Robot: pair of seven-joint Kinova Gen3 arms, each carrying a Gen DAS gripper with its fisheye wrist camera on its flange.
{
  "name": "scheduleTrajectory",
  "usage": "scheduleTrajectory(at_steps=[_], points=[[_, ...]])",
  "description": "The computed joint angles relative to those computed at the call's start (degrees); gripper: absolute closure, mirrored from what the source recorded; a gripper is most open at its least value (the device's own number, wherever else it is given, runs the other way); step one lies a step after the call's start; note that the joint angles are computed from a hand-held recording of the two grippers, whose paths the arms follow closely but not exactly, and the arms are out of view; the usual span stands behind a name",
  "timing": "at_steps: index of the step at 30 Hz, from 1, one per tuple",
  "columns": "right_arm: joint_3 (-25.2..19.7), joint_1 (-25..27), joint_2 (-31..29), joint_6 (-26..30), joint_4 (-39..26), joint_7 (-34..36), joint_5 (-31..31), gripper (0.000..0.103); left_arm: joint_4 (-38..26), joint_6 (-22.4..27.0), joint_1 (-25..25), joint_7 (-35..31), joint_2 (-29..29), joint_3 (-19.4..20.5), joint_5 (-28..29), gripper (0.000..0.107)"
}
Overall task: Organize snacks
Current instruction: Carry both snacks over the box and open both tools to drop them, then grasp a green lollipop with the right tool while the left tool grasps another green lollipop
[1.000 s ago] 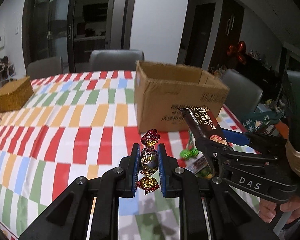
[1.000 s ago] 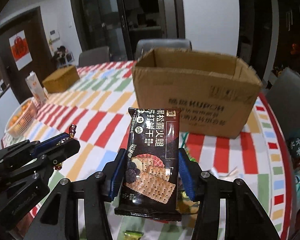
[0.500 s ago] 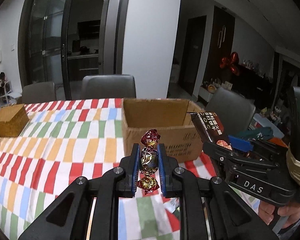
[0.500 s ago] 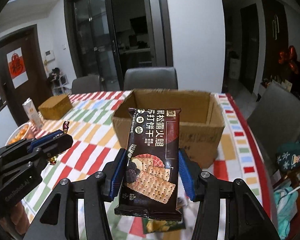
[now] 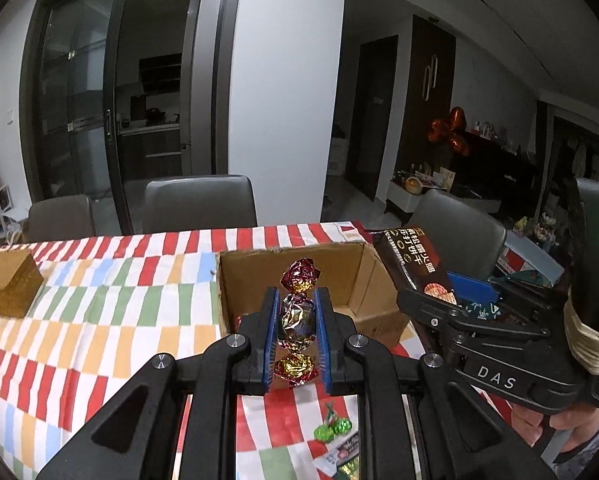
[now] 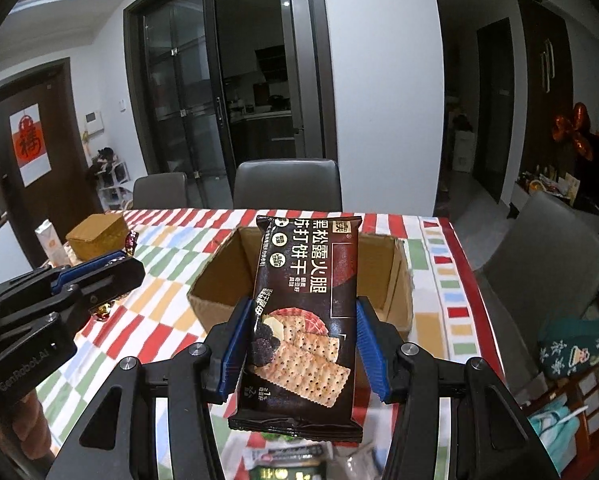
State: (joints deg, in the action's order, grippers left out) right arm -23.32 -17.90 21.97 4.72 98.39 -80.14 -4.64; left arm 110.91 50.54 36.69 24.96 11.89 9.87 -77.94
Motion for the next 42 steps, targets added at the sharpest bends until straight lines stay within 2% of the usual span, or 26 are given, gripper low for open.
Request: scheduleTrajectory(at_steps=[7, 13, 18, 20, 21, 22, 25, 28, 32, 34, 36, 42], points=[[2.67, -1.84, 3.88, 4.85, -7.60, 0.43, -0.36, 0.052, -2.75, -6.33, -4.35, -4.87, 1.01, -2.21, 1.17, 0.089], [7.55, -5.78, 6.93, 8.22, -13.16, -0.57, -0.65, 0.052, -6.29, -10.38, -6.65, -12.04, 3.65, -4.69, 4.74, 0.089], [11.34, -8.88, 9.41, 10.64, -17.56, -2.88, 0.22, 0.052, -9.29, -10.53, -5.86, -17.06, 5.87, -6.86, 8.03, 0.089], [11.60, -9.06, 10.36, 11.42, -19.02, -3.33, 0.39, 0.052, -10.23, -9.63, -5.18, -17.86, 6.73, -7.86, 8.98, 0.080], [11.63, -9.12, 10.57, 11.49, -19.30, -3.51, 0.42, 0.050, -10.83, -8.27, -4.52, -18.10, 7.18, -8.29, 9.39, 0.066], [11.69, -9.18, 10.74, 11.59, -19.51, -3.68, 0.47, 0.046, -10.96, -7.34, -3.80, -17.86, 7.36, -8.71, 9.29, 0.057], [13.10, -10.18, 9.59, 9.94, -17.44, -4.83, 1.27, 0.044, -9.63, -5.54, -2.04, -16.11, 6.85, -9.10, 8.44, 0.055], [13.68, -10.59, 6.96, 5.46, -12.31, -4.73, 2.95, 0.044, -7.46, -4.30, -0.71, -14.00, 5.91, -8.35, 7.20, 0.051], [11.07, -8.50, 3.50, -0.04, -4.99, -2.68, 4.59, 0.044, -4.31, -2.49, 1.14, -10.42, 4.96, -6.29, 4.82, 0.051], [9.36, -6.96, 2.58, -1.31, -2.74, -1.77, 5.18, 0.044, -3.45, -0.86, 2.26, -8.92, 4.98, -5.02, 4.12, 0.051], [5.71, -3.73, 1.81, -2.12, -0.41, -0.73, 5.53, 0.044, -2.49, 0.42, 3.30, -7.60, 4.93, -3.97, 3.71, 0.051], [-2.00, 3.30, 0.91, -2.57, 4.15, 2.67, 6.40, 0.044, -0.15, 1.65, 5.23, -6.01, 4.83, -1.45, 3.39, 0.051]])
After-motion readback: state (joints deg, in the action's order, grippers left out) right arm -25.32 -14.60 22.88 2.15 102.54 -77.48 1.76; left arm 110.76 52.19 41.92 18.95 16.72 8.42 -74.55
